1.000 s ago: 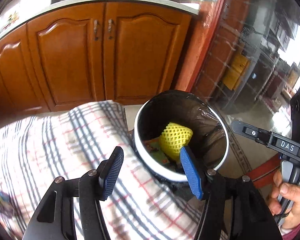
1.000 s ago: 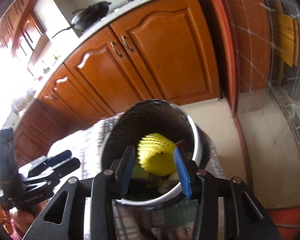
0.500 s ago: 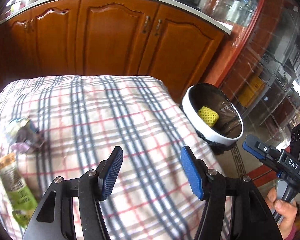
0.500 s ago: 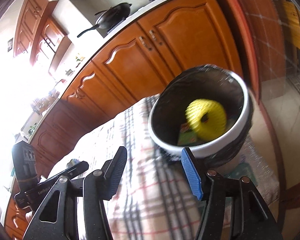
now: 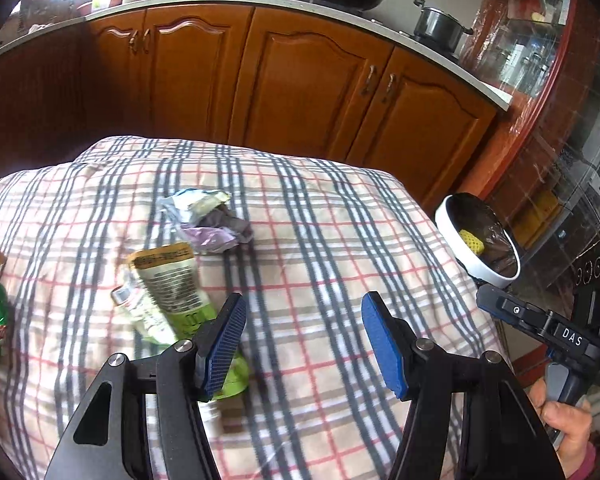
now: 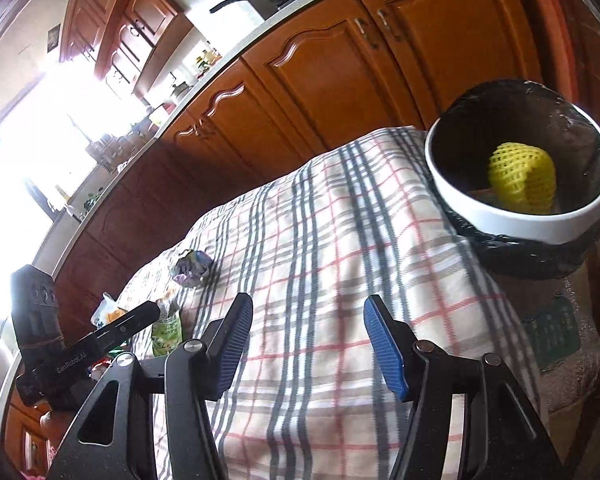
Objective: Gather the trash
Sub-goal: 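Move both open tools back over the table trash, then grasp green drink pouch with left tool while right tool grasps crumpled paper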
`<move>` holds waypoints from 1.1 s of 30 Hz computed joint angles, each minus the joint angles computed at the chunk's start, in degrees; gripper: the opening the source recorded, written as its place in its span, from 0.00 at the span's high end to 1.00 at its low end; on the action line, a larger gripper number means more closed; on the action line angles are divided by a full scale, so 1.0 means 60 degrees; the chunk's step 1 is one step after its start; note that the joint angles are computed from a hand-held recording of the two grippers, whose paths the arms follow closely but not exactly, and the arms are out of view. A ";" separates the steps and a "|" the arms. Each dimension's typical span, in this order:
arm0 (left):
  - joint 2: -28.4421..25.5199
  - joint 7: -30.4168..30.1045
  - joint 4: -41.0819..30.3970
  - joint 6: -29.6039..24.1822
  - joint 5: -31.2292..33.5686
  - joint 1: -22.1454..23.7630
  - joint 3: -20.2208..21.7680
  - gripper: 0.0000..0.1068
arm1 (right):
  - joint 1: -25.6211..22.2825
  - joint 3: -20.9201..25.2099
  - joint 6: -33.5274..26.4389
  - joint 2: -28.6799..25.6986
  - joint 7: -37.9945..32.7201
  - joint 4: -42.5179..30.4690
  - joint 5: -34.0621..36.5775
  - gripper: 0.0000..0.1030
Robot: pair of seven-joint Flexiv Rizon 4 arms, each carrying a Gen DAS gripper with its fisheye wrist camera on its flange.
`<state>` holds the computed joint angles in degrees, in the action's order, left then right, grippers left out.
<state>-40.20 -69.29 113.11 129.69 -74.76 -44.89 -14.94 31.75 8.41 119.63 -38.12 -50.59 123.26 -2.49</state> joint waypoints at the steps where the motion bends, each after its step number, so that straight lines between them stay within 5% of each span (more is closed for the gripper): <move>1: 0.0116 -0.0255 0.0253 0.0093 0.0019 -0.0004 -0.0005 0.44 | 0.0148 -0.0029 -0.0091 0.0002 -0.0042 -0.0075 -0.0004 0.41; 13: 0.1051 -0.2528 0.2247 0.0032 0.0398 0.0088 0.0201 0.44 | -0.0102 0.0700 -0.1438 -0.0356 -0.0331 -0.1367 -0.1678 0.41; 21: 0.1008 -0.3139 0.2347 -0.0799 0.0986 0.0261 0.0683 0.44 | -0.1031 0.1888 -0.2417 -0.1288 -0.0368 -0.2723 -0.3009 0.41; 24: 0.0900 -0.3418 0.2305 -0.1100 0.1305 0.0349 0.0850 0.44 | -0.1949 0.3100 -0.2879 -0.2084 -0.0533 -0.3516 -0.3654 0.41; 33: 0.0510 -0.5348 0.2223 -0.1560 0.3999 0.1160 0.1154 0.44 | -0.2120 0.4282 -0.4595 -0.3800 -0.1508 -0.6011 -0.3750 0.43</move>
<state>-37.14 -101.38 126.45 120.33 -50.77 -37.93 -8.02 19.03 34.11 92.06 -60.92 -59.64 87.20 -25.00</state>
